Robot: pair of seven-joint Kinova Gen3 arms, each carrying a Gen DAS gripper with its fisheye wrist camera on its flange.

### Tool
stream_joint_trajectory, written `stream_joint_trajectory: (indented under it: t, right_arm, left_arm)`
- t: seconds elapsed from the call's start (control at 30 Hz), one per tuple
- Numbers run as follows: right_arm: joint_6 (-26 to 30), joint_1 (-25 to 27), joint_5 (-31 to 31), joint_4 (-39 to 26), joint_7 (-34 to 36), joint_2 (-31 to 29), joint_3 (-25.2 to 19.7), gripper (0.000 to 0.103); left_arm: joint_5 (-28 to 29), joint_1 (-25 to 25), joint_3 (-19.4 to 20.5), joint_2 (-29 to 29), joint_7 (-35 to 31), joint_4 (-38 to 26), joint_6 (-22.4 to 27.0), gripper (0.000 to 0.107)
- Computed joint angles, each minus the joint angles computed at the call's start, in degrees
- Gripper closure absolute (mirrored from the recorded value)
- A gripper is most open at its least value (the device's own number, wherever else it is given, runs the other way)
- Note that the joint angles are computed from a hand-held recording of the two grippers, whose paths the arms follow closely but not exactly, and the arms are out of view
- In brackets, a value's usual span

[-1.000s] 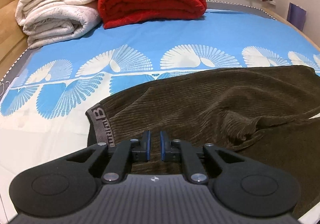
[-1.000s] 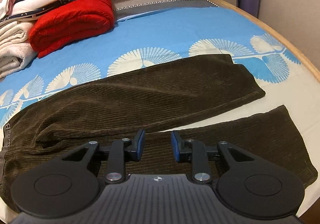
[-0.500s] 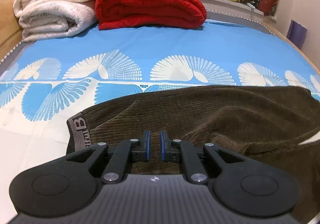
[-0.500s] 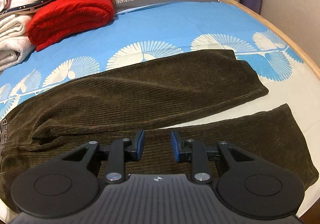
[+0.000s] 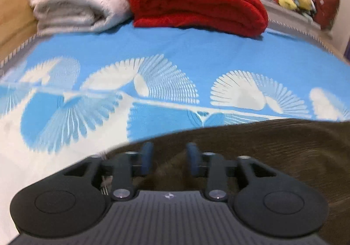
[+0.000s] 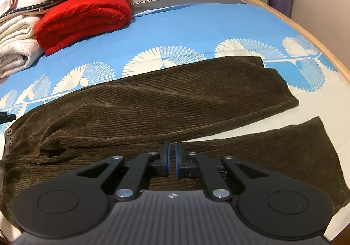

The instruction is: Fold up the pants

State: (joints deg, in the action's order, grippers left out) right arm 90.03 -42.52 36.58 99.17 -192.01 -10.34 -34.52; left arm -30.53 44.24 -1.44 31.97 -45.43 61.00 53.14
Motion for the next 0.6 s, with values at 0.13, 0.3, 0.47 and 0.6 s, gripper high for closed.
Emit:
stream_joint_trajectory:
  t: [0.13,0.3,0.47,0.6]
  right_arm:
    - [0.05,0.33,-0.22,0.27,0.77,-0.43,0.5,0.099]
    - [-0.72,1.47,-1.52,0.92,2.41,-0.92,1.37,0.098]
    - [-0.65,1.97,-1.76,0.97,4.37,-0.11,1.76,0.098]
    - [-0.6,2.19,-1.6,0.82,5.32,0.1,2.46,0.098]
  left_arm:
    - [-0.12,-1.71,-0.11,3.44,-4.04,-3.52,-0.54,0.047]
    - [5.87,-6.07,1.33,7.97,-10.69,-7.92,1.36,0.036]
    - [13.47,-10.71,4.15,6.85,-17.47,-5.37,-1.74,0.041]
    - [15.52,-11.11,5.12,4.96,-24.71,-3.24,-4.07,0.093]
